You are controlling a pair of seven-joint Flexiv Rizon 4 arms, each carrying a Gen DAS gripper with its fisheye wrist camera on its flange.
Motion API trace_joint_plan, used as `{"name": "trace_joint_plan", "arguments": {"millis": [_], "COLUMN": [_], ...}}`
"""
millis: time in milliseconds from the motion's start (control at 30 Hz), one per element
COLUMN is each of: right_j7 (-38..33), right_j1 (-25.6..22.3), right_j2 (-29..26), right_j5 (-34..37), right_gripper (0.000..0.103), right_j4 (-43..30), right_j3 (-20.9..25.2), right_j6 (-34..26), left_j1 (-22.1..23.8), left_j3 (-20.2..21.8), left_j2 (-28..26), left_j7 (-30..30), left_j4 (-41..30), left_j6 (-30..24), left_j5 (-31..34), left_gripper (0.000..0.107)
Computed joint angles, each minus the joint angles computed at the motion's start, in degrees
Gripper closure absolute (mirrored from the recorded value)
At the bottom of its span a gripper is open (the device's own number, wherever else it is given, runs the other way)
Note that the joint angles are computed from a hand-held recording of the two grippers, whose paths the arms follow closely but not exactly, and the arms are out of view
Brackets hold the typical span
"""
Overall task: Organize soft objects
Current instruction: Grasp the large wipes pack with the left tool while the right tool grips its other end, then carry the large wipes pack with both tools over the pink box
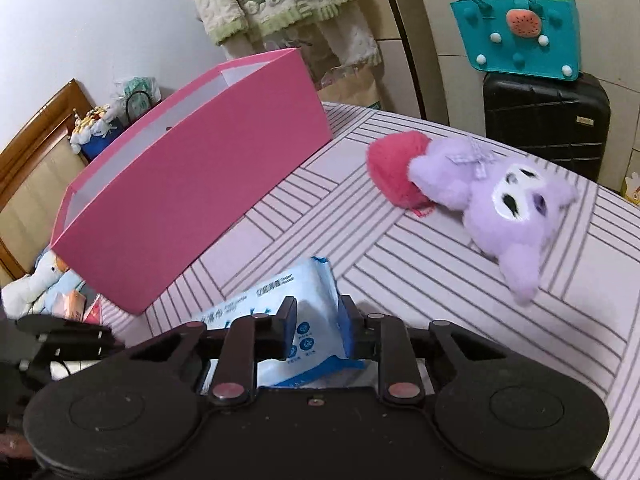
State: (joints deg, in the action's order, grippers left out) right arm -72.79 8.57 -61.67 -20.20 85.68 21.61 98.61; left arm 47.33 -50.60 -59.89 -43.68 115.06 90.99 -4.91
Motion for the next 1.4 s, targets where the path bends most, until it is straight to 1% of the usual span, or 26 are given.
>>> {"name": "trace_joint_plan", "arguments": {"millis": [67,133,167,200,233,267,300,367,400,433,500,567,600,633,700,767,833,867,933,1067,1100,1133,1267,1400], "right_j7": [-0.06,-0.07,-0.06,0.03,0.40,1.07,1.62,3.43,4.47,5.80,7.36,9.20,9.90,10.45,11.99,14.02,15.50,16.09,16.91,18.55,18.85,19.17,19.12,19.85], "right_j1": [-0.51,-1.76,-2.38,-2.64,-2.32,-1.56,-0.96,0.96,1.63,3.27,6.62,8.95,9.27,10.60,13.84,14.71,17.70,20.23,24.52,33.28,34.79,36.61,43.42,51.17], "right_j2": [0.70,1.26,1.52,1.88,2.48,3.19,3.67,4.96,5.42,6.10,6.58,7.12,7.19,7.27,7.48,7.55,8.38,8.99,10.00,11.63,11.83,12.15,13.08,13.53], "right_j5": [0.22,0.10,0.01,0.01,0.38,1.04,1.51,3.14,3.87,4.99,6.97,8.49,8.52,9.20,11.68,13.44,16.04,18.03,21.19,27.95,29.30,30.82,35.10,37.64], "right_gripper": [0.076,0.074,0.073,0.072,0.072,0.072,0.071,0.068,0.062,0.059,0.059,0.062,0.067,0.068,0.068,0.068,0.066,0.065,0.057,0.050,0.047,0.045,0.044,0.044], "right_j4": [1.64,3.25,4.01,4.71,5.46,6.28,6.92,8.60,9.34,10.24,12.07,13.38,13.70,14.10,14.85,15.55,16.65,17.28,18.35,20.53,20.93,21.28,22.29,22.95], "right_j3": [0.24,1.49,2.13,2.37,1.84,0.87,0.11,-2.26,-3.04,-4.91,-8.54,-10.81,-11.04,-12.35,-15.45,-15.68,-18.13,-20.32,-23.90,-31.01,-32.11,-33.47,-39.18,-46.47], "right_j6": [0.66,0.76,0.70,0.63,0.75,1.04,1.39,2.65,3.12,3.56,7.38,9.35,9.85,11.04,12.78,14.47,15.05,14.90,14.32,14.20,14.68,14.80,14.37,11.54], "left_j1": [-1.25,-1.82,-1.14,-0.37,0.32,0.50,0.41,-0.68,-1.03,-1.83,-2.81,-3.09,-3.00,-3.01,-2.34,-1.83,-1.00,-0.56,0.45,3.90,4.74,5.58,7.94,10.04], "left_j3": [0.98,1.28,0.36,-0.61,-1.59,-2.01,-1.98,-1.05,-0.68,0.13,1.22,1.42,1.23,1.19,0.55,0.28,-0.29,-0.49,-1.08,-3.92,-4.69,-5.50,-7.65,-9.19], "left_j2": [0.70,0.80,0.13,-0.65,-1.46,-2.13,-2.32,-2.23,-2.13,-1.84,-1.41,-1.67,-1.96,-2.00,-2.30,-1.46,-0.53,0.16,1.21,1.90,1.97,1.89,2.30,3.21], "left_j7": [-0.78,-1.43,-1.74,-1.95,-2.27,-2.26,-1.96,-1.51,-1.36,-1.30,-1.51,-1.39,-1.10,-0.87,0.37,1.34,3.03,4.09,6.23,12.03,13.50,14.96,19.56,23.14], "left_j4": [-0.08,-0.17,-0.45,-0.65,-0.80,-1.08,-1.11,-1.20,-1.14,-1.06,-1.08,-1.46,-1.74,-1.88,-1.92,-1.88,-1.92,-1.94,-1.64,-0.25,-0.03,0.11,0.32,0.05], "left_j6": [1.19,1.70,0.46,-0.60,-1.16,-1.06,-0.66,1.23,1.90,3.22,4.61,4.84,4.48,4.38,3.70,1.52,-1.99,-4.33,-7.90,-11.81,-12.70,-13.46,-15.67,-19.23], "left_j5": [-0.05,0.21,-0.14,-0.63,-1.25,-1.45,-1.13,-0.02,0.64,1.45,2.82,4.07,4.56,4.93,5.83,5.59,4.43,3.62,2.27,0.80,0.39,-0.07,-2.26,-5.19], "left_gripper": [0.065,0.062,0.056,0.054,0.054,0.054,0.056,0.058,0.058,0.058,0.058,0.059,0.060,0.061,0.061,0.061,0.061,0.061,0.061,0.061,0.061,0.061,0.061,0.061]}}
